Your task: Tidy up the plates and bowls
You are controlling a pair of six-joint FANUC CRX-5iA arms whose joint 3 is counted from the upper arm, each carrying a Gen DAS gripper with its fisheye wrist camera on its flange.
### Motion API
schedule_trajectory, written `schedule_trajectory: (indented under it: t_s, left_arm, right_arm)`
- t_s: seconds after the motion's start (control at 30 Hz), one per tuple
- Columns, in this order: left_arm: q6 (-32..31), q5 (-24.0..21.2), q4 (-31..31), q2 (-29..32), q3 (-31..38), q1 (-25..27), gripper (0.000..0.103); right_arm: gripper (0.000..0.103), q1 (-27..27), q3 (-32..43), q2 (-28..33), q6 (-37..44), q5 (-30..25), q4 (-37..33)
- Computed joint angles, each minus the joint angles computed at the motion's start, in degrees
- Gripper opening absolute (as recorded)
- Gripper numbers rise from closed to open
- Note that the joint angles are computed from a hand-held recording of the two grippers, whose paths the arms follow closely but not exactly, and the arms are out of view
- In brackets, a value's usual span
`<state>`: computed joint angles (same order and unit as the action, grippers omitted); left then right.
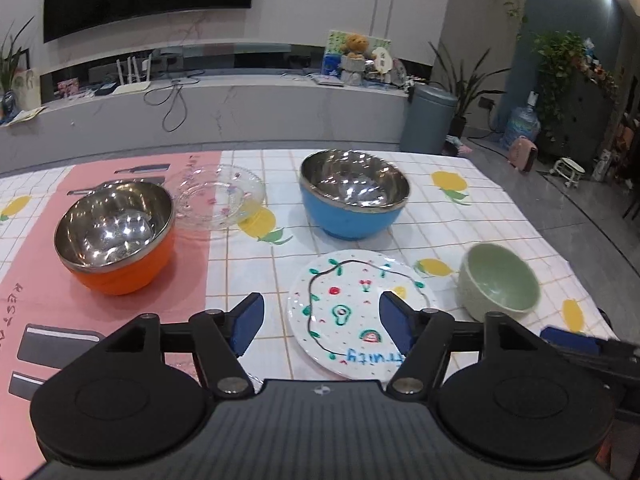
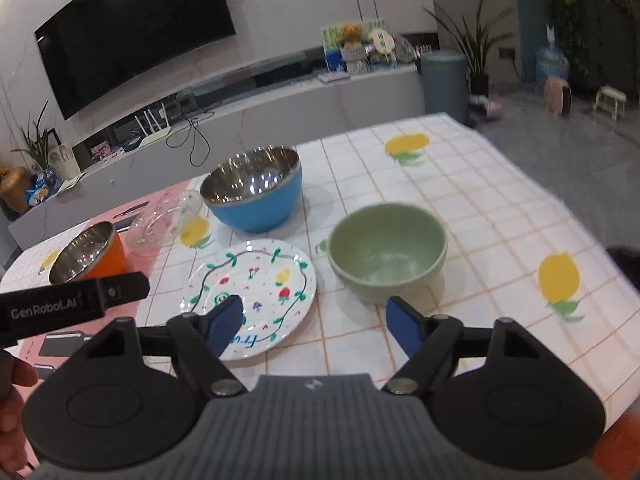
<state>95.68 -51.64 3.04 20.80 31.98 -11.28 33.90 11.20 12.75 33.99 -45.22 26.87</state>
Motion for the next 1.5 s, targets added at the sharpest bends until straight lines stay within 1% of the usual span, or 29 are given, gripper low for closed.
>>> schedule_trajectory:
  t_s: [0.1, 0.2, 0.23, 0.3, 0.33, 0.4, 0.47, 0.5, 0.6, 0.67, 0.73, 0.8, 0.9, 0.93, 0.97, 1.03, 1.07, 1.1, 1.2, 1.27, 1.3, 1.5]
  left_arm:
    - [0.05, -1.61, 1.38, 1.53, 1.07, 0.83, 0.079]
    - [0.74, -3.74, 2.64, 2.91, 2.26, 1.78, 0.079]
    - [0.47, -4.31, 4.08, 3.50, 2.58, 2.25, 0.078]
    - [-0.89, -3.50, 7.87, 3.86, 1.29, 3.31, 0.073]
    - [-0.88, -3.65, 8.57, 4.20, 1.33, 3.56, 0.072]
    - [-0.77, -3.96, 9.13, 4.99, 1.87, 3.85, 0.070]
    - [-0.73, -3.74, 9.48, 5.69, 2.31, 3.97, 0.066]
    - [-0.38, -3.90, 9.16, 6.25, 3.02, 3.94, 0.063]
    - [1.07, -5.49, 8.13, 8.59, 6.24, 4.02, 0.056]
    - [2.54, -6.93, 7.58, 10.26, 8.64, 4.27, 0.055]
    - [3.31, -7.25, 7.87, 11.47, 9.95, 4.56, 0.051]
    - [2.97, -7.09, 8.69, 12.39, 10.64, 4.81, 0.042]
    - [2.24, -6.59, 10.11, 13.38, 10.86, 5.00, 0.035]
    - [1.74, -5.67, 10.96, 13.23, 10.08, 5.12, 0.034]
    - [1.25, -4.99, 11.79, 13.26, 9.63, 5.25, 0.033]
    - [1.09, -4.64, 12.63, 13.49, 9.57, 5.34, 0.029]
    - [0.70, -4.50, 13.33, 13.59, 9.43, 5.41, 0.026]
    - [0.31, -4.36, 13.95, 13.70, 9.34, 5.45, 0.022]
    - [-0.51, -4.53, 14.77, 14.08, 9.65, 5.37, 0.019]
    - [-0.18, -4.63, 13.82, 14.10, 10.00, 5.06, 0.019]
    - [-0.04, -4.84, 13.47, 14.15, 10.26, 4.97, 0.019]
    - [-0.33, -5.64, 12.83, 13.87, 10.49, 4.73, 0.018]
  right_arm:
    - [0.077, -0.55, 1.64, 1.30, -0.03, -0.89, -2.90]
    - [0.077, -1.30, 4.69, 2.96, 3.91, -2.65, -7.74]
    - [0.077, -1.50, 5.85, 3.59, 4.84, -3.52, -8.94]
    - [0.077, -1.92, 7.72, 4.82, 5.74, -4.53, -10.74]
    - [0.076, -2.06, 8.43, 5.42, 5.60, -5.03, -11.05]
    - [0.065, -2.44, 9.61, 6.40, 5.41, -5.61, -11.87]
    - [0.062, -2.92, 11.05, 7.44, 5.38, -6.39, -13.02]
    - [0.056, -3.17, 11.46, 7.79, 5.56, -6.32, -13.57]
    - [0.048, -3.63, 12.24, 8.63, 5.25, -5.67, -14.55]
    - [0.044, -3.89, 12.85, 9.39, 4.86, -5.35, -15.04]
    - [0.037, -4.08, 14.01, 10.45, 4.74, -5.98, -15.19]
    - [0.035, -4.34, 14.74, 11.17, 4.63, -5.94, -15.68]
    - [0.033, -4.73, 15.21, 11.76, 4.16, -5.06, -16.45]
    - [0.033, -4.77, 15.23, 11.90, 3.98, -4.76, -16.30]
    - [0.030, -4.78, 15.12, 11.99, 3.80, -4.41, -15.99]
    - [0.023, -5.03, 15.38, 12.26, 4.03, -4.00, -16.56]
    - [0.020, -5.23, 15.56, 12.36, 4.16, -3.79, -17.21]
    - [0.018, -5.38, 15.58, 12.40, 4.20, -3.42, -17.74]
    - [0.015, -5.70, 15.58, 12.47, 4.79, -2.41, -19.07]
    - [0.014, -5.58, 15.53, 12.64, 4.66, -2.17, -18.42]
    - [0.010, -5.47, 15.41, 12.71, 4.50, -2.09, -17.84]
    - [0.010, -5.37, 15.75, 13.08, 4.75, -2.58, -16.90]
